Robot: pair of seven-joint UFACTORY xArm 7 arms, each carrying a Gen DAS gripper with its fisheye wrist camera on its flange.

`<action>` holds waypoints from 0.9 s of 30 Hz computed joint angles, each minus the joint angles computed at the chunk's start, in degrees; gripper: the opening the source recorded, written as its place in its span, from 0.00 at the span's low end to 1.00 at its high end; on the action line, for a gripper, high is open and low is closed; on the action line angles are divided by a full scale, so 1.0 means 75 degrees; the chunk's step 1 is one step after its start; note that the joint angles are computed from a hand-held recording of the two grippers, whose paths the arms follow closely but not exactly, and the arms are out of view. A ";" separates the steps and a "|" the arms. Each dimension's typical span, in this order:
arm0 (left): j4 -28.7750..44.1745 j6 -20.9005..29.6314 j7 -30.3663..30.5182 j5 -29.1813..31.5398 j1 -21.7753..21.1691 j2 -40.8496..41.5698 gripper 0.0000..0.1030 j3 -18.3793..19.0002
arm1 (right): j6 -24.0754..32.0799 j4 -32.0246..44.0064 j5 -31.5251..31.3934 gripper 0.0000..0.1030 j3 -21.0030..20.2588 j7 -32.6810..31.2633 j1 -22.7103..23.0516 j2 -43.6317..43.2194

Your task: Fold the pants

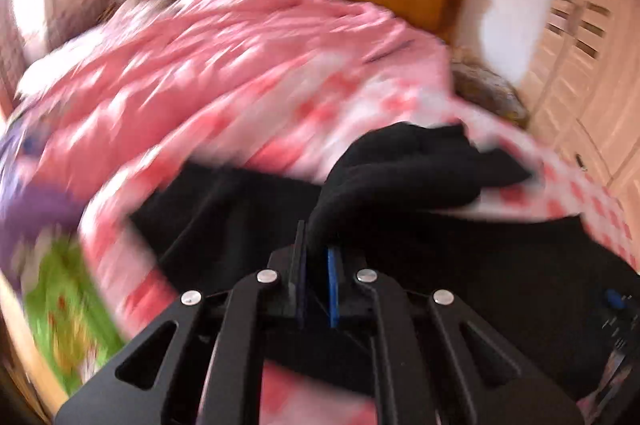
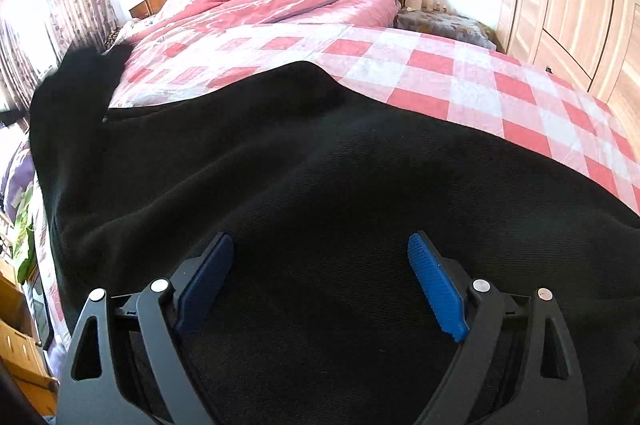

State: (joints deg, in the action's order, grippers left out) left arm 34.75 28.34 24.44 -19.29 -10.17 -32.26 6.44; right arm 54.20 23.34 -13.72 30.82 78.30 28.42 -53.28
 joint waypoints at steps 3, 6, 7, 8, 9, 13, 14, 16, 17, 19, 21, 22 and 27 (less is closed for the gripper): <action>-0.0322 0.0635 0.0780 -0.0903 -0.0036 0.0448 0.11 0.1214 | 0.0129 0.0131 0.0035 0.84 0.0026 -0.0010 -0.0008 0.0145; -0.0625 0.0399 0.1998 -0.2060 -0.0270 0.0449 0.17 0.1764 | 0.0272 0.0274 0.0018 0.84 0.0035 -0.0066 -0.0035 0.0352; -0.0676 0.0463 0.2189 -0.2229 -0.0212 0.0321 0.31 0.1784 | 0.0308 0.0319 0.0011 0.84 0.0054 -0.0061 -0.0041 0.0418; -0.0697 0.0535 0.2279 -0.2351 -0.0143 0.0233 0.44 0.1724 | 0.0426 0.0404 0.0009 0.84 0.0064 -0.0083 -0.0049 0.0507; -0.0789 0.0330 0.2249 -0.2391 -0.0009 0.0066 0.66 0.1470 | 0.0629 0.0562 -0.0018 0.84 0.0108 -0.0108 -0.0081 0.0631; -0.1389 -0.0822 0.2146 -0.1383 0.0292 -0.0919 0.69 0.0204 | 0.0247 0.1270 -0.0943 0.84 0.0167 -0.0959 -0.0350 0.1325; -0.1461 -0.1139 0.2111 -0.1008 0.0310 -0.0932 0.71 -0.0125 | 0.0047 0.1462 -0.1231 0.84 0.0155 -0.1254 -0.0485 0.1614; -0.1325 -0.1486 0.1867 -0.0395 0.0382 -0.0520 0.73 -0.0646 | -0.0639 0.2114 -0.1976 0.83 -0.0051 -0.2282 -0.0866 0.2746; -0.1144 -0.1410 0.1762 -0.0139 0.0388 -0.0215 0.73 -0.0771 | -0.0949 0.2341 -0.2128 0.76 -0.0228 -0.2711 -0.0905 0.3175; -0.0830 -0.1322 0.1698 0.0100 0.0189 0.0308 0.73 -0.0656 | -0.2037 0.2906 -0.2165 0.66 -0.0861 -0.3897 -0.0865 0.4332; -0.0703 -0.1341 0.1700 0.0317 0.0005 0.0612 0.73 -0.0486 | -0.2830 0.3274 -0.1802 0.60 -0.1356 -0.4770 -0.0726 0.5058; -0.0683 -0.1378 0.1625 0.0486 0.0042 0.0752 0.73 -0.0506 | -0.3182 0.3566 -0.1578 0.60 -0.1586 -0.5289 -0.0680 0.5528; -0.0492 -0.1070 0.2204 -0.0146 -0.0632 0.1172 0.38 0.0337 | -0.3439 0.4459 -0.0500 0.42 -0.2097 -0.7145 -0.0424 0.6781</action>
State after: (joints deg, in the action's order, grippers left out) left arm 31.07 20.32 40.97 -20.39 -14.91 -23.47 8.97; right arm 28.41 56.78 -17.47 15.09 24.72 25.24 -2.42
